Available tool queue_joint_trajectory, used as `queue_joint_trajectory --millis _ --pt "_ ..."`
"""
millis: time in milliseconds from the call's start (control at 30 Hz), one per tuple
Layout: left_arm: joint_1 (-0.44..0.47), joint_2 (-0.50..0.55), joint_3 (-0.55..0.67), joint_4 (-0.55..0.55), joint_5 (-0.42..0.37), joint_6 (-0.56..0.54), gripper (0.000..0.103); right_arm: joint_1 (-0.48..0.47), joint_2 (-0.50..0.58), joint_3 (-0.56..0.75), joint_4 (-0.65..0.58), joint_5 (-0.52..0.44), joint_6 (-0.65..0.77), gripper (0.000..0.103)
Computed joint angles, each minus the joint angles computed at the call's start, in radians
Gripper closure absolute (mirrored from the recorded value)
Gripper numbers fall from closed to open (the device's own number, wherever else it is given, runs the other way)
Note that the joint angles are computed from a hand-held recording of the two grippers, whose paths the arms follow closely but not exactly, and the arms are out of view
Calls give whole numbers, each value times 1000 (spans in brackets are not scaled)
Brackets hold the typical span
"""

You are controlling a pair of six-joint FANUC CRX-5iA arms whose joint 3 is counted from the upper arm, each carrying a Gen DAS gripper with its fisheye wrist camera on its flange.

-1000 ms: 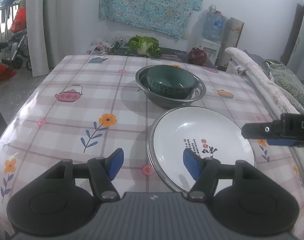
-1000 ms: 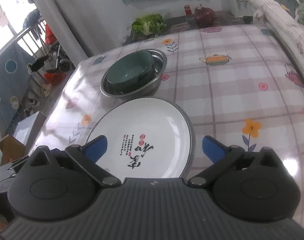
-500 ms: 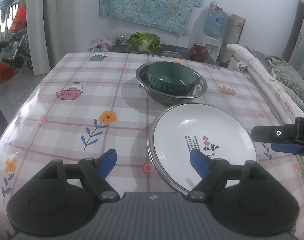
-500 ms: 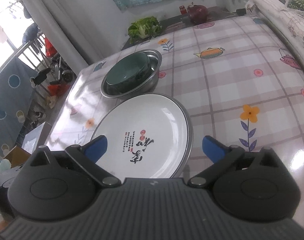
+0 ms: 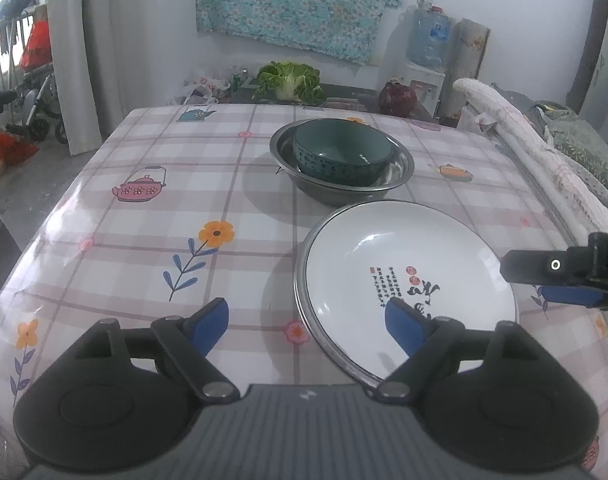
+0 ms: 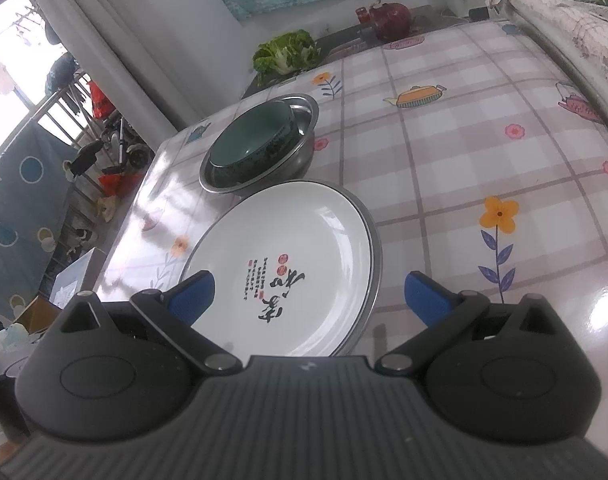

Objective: Organize plates and bowls

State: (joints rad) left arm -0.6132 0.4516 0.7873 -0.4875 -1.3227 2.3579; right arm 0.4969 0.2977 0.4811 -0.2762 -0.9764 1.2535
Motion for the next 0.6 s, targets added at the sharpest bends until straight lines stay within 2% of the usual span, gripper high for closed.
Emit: queue_joint_trajectory --millis 600 --pt "-2 7 11 -2 -9 -5 15 -5 -2 -1 -7 -1 1 1"
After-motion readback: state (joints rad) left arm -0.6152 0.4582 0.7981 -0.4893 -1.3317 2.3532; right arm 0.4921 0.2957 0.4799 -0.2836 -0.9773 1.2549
